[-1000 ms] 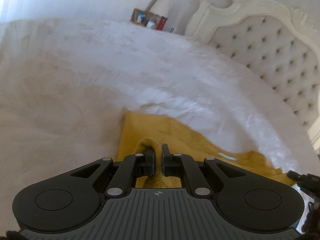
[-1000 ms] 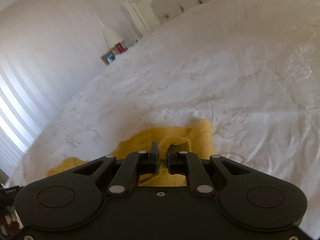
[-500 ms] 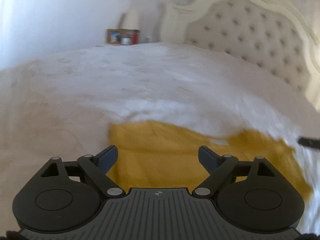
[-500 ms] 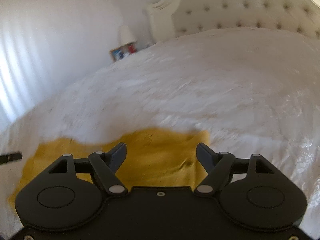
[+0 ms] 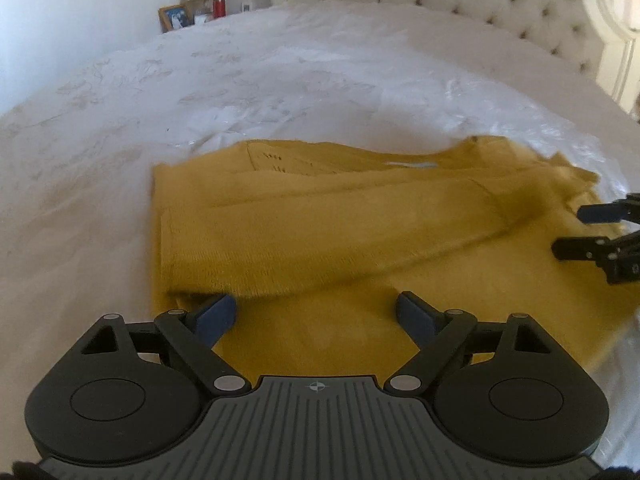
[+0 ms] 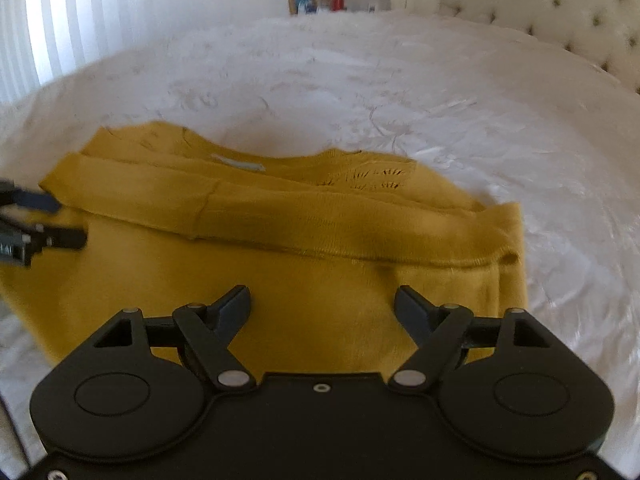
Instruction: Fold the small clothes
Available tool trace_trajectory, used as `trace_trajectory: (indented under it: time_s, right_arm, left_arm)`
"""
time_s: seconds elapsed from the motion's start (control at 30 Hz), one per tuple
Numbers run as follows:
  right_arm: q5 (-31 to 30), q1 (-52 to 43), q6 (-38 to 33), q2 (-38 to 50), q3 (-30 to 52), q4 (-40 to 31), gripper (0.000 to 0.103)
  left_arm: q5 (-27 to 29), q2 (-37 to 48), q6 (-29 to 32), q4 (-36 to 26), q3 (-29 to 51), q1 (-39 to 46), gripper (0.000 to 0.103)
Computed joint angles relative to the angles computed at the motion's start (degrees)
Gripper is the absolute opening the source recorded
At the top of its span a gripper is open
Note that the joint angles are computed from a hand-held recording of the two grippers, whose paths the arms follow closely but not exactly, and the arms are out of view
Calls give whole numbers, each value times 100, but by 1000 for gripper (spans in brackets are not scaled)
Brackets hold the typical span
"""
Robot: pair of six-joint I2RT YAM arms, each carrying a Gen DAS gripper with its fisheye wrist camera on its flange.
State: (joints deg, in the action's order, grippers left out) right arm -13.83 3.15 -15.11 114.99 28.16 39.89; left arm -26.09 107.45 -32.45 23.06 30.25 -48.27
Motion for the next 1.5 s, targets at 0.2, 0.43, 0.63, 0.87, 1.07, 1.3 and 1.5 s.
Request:
trace_trajectory:
  time_s: [0.2, 0.43, 0.63, 0.87, 1.07, 1.3, 1.5]
  right_arm:
    - [190, 85, 391, 452, 1303, -990, 84]
    - [419, -89, 970, 652, 1934, -1240, 84]
    - [-25, -352, 936, 207, 981, -460, 85]
    - [15, -513, 216, 187, -189, 464, 89]
    - [-239, -989, -29, 458, -1186, 1709, 94]
    - [-868, -1725, 484, 725, -1743, 2522, 96]
    - [-1880, -2720, 669, 867, -1992, 2651, 102]
  left_arm:
    - [475, 294, 476, -247, 681, 817, 88]
    - [499, 355, 547, -657, 1217, 1459, 88]
    - [285, -183, 273, -555, 758, 1231, 88]
    - [-53, -405, -6, -401, -74, 74, 88]
    - [-824, -279, -910, -279, -678, -1061, 92]
    - [-874, 98, -1079, 917, -1102, -1084, 103]
    - [-1148, 39, -1512, 389, -959, -1427, 103]
